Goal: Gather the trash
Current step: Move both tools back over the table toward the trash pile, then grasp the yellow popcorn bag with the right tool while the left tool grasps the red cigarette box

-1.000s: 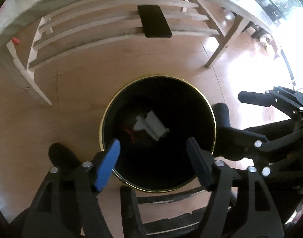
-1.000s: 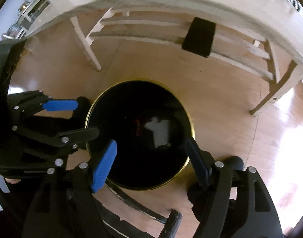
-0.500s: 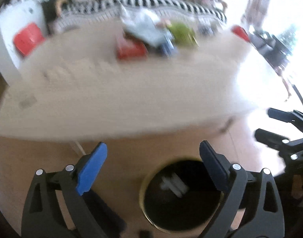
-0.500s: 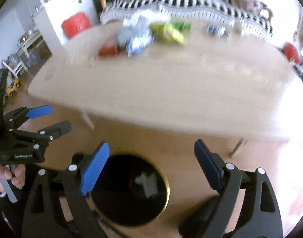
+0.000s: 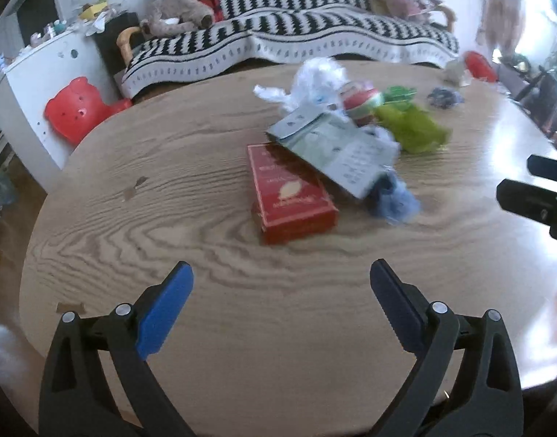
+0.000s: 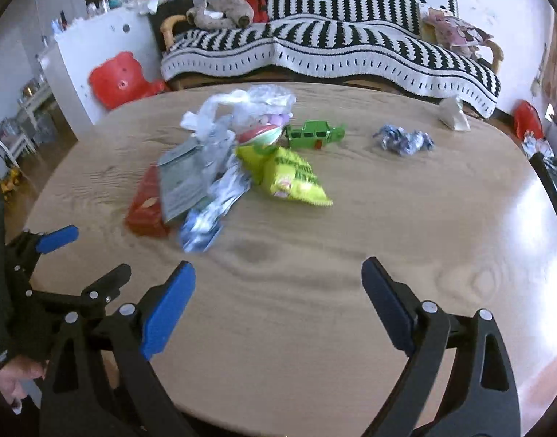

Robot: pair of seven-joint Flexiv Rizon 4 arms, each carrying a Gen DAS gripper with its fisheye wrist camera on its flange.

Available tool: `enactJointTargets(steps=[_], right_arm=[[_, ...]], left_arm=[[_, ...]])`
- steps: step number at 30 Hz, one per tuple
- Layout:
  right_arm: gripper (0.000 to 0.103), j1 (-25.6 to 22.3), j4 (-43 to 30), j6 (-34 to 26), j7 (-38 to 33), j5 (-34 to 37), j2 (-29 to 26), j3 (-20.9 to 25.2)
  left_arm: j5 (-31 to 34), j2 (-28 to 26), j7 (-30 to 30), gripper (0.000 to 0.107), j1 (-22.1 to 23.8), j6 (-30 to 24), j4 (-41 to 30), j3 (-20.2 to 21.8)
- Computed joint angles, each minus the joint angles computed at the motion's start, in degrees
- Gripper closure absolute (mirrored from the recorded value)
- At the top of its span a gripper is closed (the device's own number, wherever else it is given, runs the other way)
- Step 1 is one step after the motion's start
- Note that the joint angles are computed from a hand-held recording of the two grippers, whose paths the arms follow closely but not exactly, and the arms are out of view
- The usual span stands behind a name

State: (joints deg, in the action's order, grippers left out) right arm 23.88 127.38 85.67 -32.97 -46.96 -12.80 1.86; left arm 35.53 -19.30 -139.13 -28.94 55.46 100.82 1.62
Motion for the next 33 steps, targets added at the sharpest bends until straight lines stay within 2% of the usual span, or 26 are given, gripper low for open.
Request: enactJointTargets(steps=[2, 5, 10, 14, 18, 20, 21, 22, 25, 27, 30, 33], right_arm=[[0.013, 0.27, -2.89, -0.55, -0.97, 0.08, -2.95, -0.62], [0.013, 1.46, -5.11, -0.05, -1.09, -0.68, -5.64, -2.6], [0.013, 2.29, -9.89, -1.16, -5.16, 2.75, -10.31, -2.87], [0.013, 4.52, -12.58, -0.85, -6.17, 2.7, -12.95, -6.19], [0.014, 2.1, -15.65, -1.33, -11.02, 8.64, -15.81, -2.78], [0.022, 2.22, -16.63, -2.06, -13.32, 10.38, -16.68, -2.4], [0.033, 1.68, -17.13, -2.46, -14.96, 11.6, -17.13, -1.41], [0.038, 1.0, -17.76, -3.21, -16.44, 13.21, -17.59, -0.17], [0.043, 1.71, -17.92, -2.74, -17.3, 15.96, -17.91, -0.52], [0.049, 1.52, -17.83, -2.92, -18.84, 17.47, -17.62, 0.3], [0.051, 2.99, -16.21, -2.29, -18.92, 18.13, -16.27, -1.2], [0.052, 4.53, -13.76, -0.96, -18.13, 17.39, -14.32, -3.5]], left_arm=[[-1.76, -1.69, 1.4, 0.012, 1.37, 1.57, -0.33, -0.46], [-1.89, -3.89, 1.48, 0.012, 1.09, 1.17, -2.26, 0.73], [-5.7, -6.62, 3.7, 0.012, 3.0, 4.69, -3.35, 1.29], [-8.61, -8.27, 5.44, 0.011, 3.36, 6.23, -4.33, 2.51], [-9.5, -9.52, 6.6, 0.011, 2.87, 6.79, -5.77, 3.86], [-9.99, -9.85, 7.03, 0.011, 2.76, 7.25, -6.02, 4.22], [-10.61, -10.02, 7.67, 0.011, 3.11, 8.03, -5.98, 4.01], [-10.82, -10.14, 7.74, 0.011, 2.94, 8.29, -6.13, 4.31], [-11.84, -10.53, 8.04, 0.011, 2.92, 8.97, -6.5, 4.72], [-12.45, -10.3, 8.38, 0.02, 3.09, 10.13, -5.85, 4.88], [-13.18, -9.15, 9.51, 0.029, 3.45, 11.4, -4.02, 5.08], [-13.65, -7.27, 9.82, 0.031, 3.97, 12.08, -1.43, 5.65]])
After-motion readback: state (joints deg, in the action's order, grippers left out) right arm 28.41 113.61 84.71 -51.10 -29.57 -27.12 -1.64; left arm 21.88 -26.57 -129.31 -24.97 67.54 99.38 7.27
